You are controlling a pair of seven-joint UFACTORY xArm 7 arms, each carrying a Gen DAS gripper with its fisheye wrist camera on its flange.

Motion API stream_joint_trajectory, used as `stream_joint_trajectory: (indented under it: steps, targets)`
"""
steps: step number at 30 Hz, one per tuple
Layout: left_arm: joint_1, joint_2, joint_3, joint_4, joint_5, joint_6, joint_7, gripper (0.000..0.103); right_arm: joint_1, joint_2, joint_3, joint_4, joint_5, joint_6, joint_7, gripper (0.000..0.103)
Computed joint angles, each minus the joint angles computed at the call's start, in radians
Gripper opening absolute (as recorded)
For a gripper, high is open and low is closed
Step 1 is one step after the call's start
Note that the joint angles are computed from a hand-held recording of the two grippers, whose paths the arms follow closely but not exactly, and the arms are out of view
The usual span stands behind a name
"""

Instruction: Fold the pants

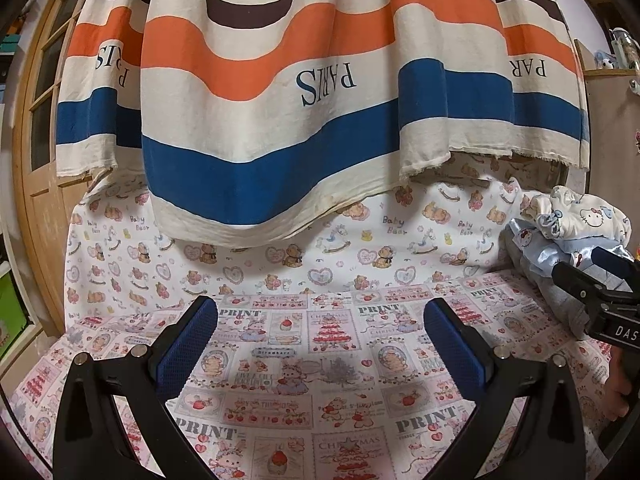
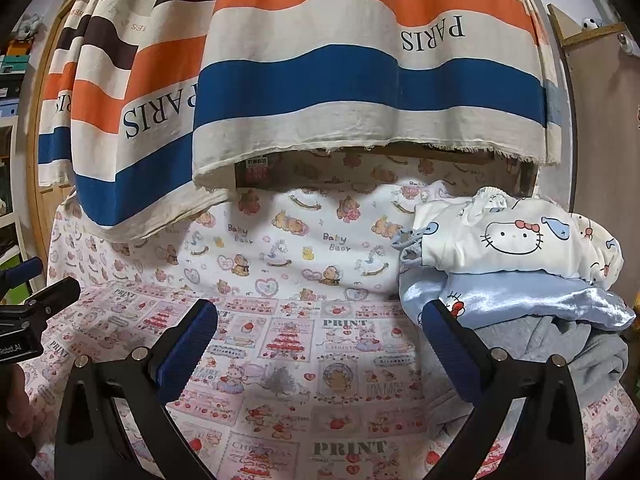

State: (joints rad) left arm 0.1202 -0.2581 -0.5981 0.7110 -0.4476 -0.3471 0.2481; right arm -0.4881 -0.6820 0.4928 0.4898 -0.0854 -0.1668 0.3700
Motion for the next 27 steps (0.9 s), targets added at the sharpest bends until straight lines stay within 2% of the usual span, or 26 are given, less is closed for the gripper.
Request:
stream_joint_trajectory:
  steps: [12, 17, 22, 27]
  targets:
    - [0.009, -0.001, -0.011, 0.002, -0.008, 0.003, 0.006, 0.102, 0.013, 0.006, -0.009, 0.001, 0.005, -0.004, -0.016, 0.103]
    - [0.037, -0.007, -0.037, 0.003, -0.013, 0.009, 0.000, 0.102, 0.019, 0.010, -0.014, 0.002, 0.006, -0.004, -0.021, 0.103]
    - [0.033, -0.008, -0.023, 0.004, 0.018, 0.025, -0.025, 0.102, 0.013, 0.005, -0.007, -0.002, 0.012, -0.011, -0.023, 0.103]
    - [0.055, -0.007, -0.037, 0.006, 0.043, 0.030, -0.049, 0.102, 0.017, 0.006, -0.011, -0.002, 0.013, -0.011, -0.026, 0.103]
